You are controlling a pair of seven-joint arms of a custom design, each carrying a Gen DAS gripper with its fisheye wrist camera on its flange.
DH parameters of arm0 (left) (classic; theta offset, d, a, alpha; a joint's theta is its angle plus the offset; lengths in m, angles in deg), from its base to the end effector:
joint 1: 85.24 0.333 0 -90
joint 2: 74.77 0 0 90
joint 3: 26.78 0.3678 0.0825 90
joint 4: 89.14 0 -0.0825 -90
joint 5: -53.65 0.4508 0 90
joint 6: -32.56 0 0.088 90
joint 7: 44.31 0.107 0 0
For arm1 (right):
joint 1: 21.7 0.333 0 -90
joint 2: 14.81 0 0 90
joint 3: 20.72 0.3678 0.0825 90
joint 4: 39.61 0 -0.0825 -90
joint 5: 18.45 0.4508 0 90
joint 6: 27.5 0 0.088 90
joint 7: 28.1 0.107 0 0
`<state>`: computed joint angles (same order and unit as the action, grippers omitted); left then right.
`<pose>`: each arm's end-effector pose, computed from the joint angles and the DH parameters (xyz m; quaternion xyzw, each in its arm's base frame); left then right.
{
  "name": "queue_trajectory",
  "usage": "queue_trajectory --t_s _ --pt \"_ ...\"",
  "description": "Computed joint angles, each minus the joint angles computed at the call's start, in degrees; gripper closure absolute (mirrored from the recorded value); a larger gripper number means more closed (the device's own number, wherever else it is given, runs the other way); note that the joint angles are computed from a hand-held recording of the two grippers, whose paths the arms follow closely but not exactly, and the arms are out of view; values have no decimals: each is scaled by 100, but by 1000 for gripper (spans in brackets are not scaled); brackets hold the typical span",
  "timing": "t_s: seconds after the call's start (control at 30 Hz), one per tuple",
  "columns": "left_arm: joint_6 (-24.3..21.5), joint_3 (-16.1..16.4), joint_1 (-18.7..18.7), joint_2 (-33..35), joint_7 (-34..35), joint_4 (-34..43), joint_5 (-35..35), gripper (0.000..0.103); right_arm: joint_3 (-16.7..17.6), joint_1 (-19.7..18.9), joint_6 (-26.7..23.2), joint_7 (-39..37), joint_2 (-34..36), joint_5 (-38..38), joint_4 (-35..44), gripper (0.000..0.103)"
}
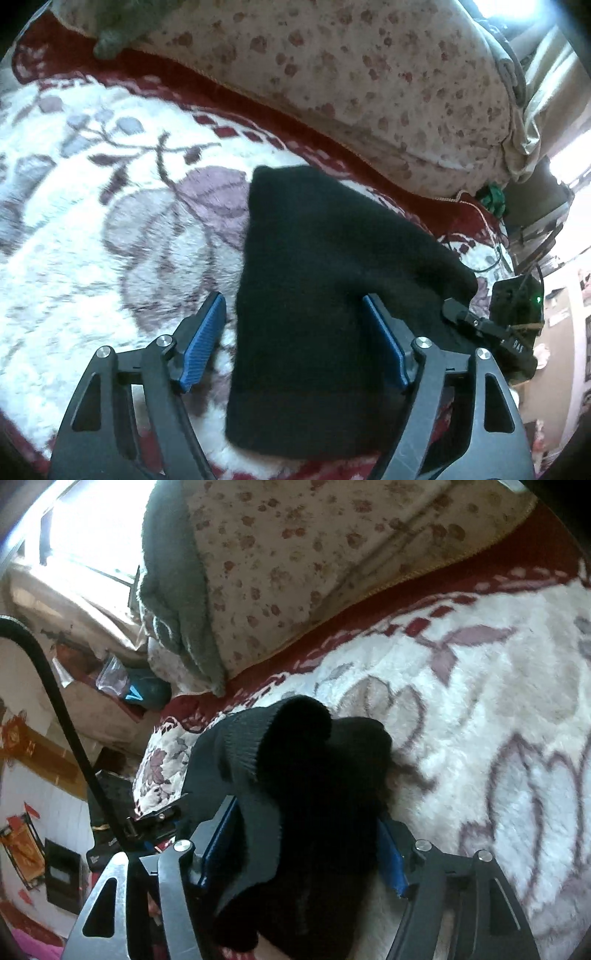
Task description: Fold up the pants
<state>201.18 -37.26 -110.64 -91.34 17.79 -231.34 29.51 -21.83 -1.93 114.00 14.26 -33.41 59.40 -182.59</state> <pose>0.4371 -0.2885 0.4894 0.7272 -0.5772 0.3716 0.0039 0.4689 0.1558 0.4436 -0.6638 0.5766 0.1363 0.4563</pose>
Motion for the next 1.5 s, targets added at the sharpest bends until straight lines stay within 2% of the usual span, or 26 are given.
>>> queue_trajectory --t_s 0.03,0.1,0.13,0.17,0.27,0.33,0.43,0.5,0.67,0.83,0.93,1.03,1.1,1.13,1.17,1.23,1.3,1.43,1.5 --pt "96 -90 72 26 -68 -6 117 27 38 18 89 -108 11 0 10 46" --pt "89 -233 206 80 -160 52 449 37 27 38 91 -195 -1 45 11 52" --pt "44 -404 392 75 -374 77 738 42 30 39 104 -232 -29 38 1 55" --pt "73 -402 388 67 -419 66 807 49 34 45 118 -263 -51 33 -5 57" --pt "183 -140 124 -38 -274 -23 630 64 59 73 156 -253 -146 -65 -2 60" --pt "178 40 -52 -181 -89 -82 443 67 79 120 197 -212 -207 -106 24 62" --pt "-3 -468 597 -554 -612 -171 1147 68 68 234 99 -217 -222 -90 151 63" --pt "-95 -497 762 -890 -777 -306 1419 68 127 324 123 -258 -190 -53 267 63" --pt "-521 -290 1046 -1771 -972 -714 1758 68 315 598 76 -431 173 304 755 63" --pt "-1009 -211 1490 -2532 -1227 -1145 2035 68 661 841 124 -455 865 505 1405 63" --pt "-1247 -83 1660 -2864 -1314 -1421 2097 68 861 934 160 -347 1300 435 1748 63" --pt "-1412 22 1731 -2888 -1426 -1612 2016 68 1044 998 309 -68 1691 63 2002 61" --pt "-1398 54 1751 -2843 -1541 -1764 1931 54 1145 1033 518 344 1897 -400 2070 54" --pt "-1328 -14 1816 -2858 -1659 -1824 1933 39 1174 1035 612 405 1937 -463 2074 51" --pt "-1316 -118 1915 -2936 -1791 -1887 1989 29 1173 1009 590 397 1958 -417 2056 51" --pt "-1334 -282 2028 -2998 -1925 -1909 2171 28 1148 935 434 450 1960 -380 2060 46" --pt "-1524 -418 2108 -3040 -2038 -1848 2353 28 1141 898 444 683 1876 -627 2028 46" --pt "-2141 -854 2394 -3188 -2510 -1582 2884 28 1142 952 889 567 1488 -862 1831 46" --pt "-2353 -941 2421 -3291 -2731 -1512 3108 28 1125 1008 1007 571 1337 -983 1757 46"
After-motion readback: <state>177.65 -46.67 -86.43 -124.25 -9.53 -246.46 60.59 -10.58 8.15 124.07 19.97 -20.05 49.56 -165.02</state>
